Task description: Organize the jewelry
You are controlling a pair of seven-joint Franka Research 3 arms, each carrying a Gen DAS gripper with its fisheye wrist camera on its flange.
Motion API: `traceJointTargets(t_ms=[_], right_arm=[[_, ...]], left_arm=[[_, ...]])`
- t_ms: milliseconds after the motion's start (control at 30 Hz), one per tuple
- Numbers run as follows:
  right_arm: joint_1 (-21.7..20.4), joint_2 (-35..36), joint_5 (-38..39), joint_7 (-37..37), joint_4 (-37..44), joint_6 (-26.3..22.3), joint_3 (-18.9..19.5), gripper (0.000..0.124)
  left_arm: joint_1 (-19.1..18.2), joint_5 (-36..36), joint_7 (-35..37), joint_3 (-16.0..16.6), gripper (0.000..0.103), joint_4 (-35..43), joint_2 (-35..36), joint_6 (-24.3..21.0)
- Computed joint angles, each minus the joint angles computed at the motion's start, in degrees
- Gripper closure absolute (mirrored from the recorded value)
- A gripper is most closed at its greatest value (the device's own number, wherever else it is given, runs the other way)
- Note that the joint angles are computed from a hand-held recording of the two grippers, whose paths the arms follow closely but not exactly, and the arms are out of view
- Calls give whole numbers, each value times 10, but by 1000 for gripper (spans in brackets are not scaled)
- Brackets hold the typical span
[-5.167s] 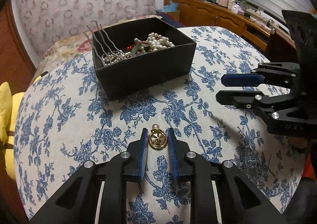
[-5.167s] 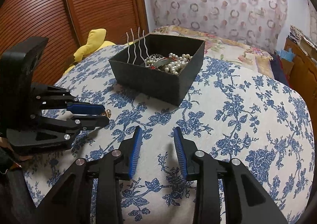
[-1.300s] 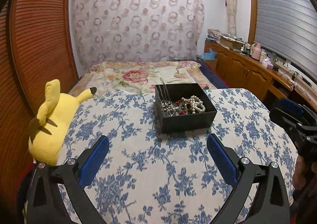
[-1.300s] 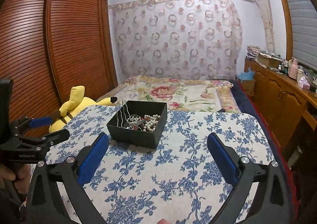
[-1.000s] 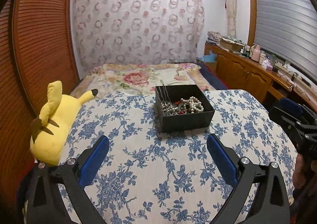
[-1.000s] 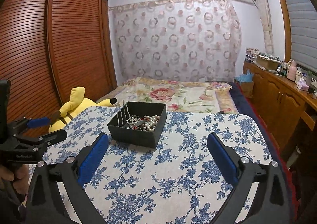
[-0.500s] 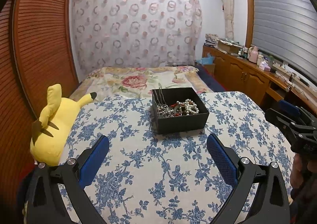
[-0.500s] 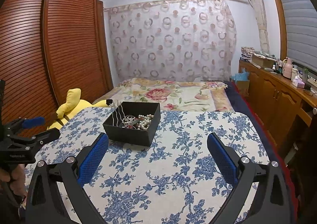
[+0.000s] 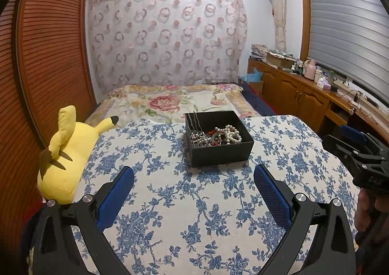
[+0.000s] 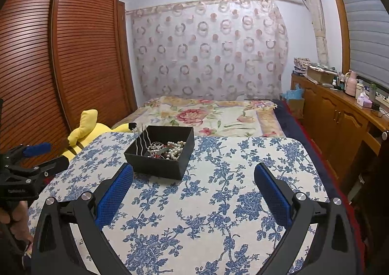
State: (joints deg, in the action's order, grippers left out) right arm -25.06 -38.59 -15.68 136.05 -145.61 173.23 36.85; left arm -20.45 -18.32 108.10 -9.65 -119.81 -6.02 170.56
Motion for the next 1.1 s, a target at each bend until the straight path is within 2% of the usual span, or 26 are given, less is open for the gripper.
traceJointTargets(t_ms=[1100], right_arm=[[1, 0, -3, 2, -1, 2, -1, 24]], left_arm=[[-4, 13, -13, 2, 8, -2, -5, 7]])
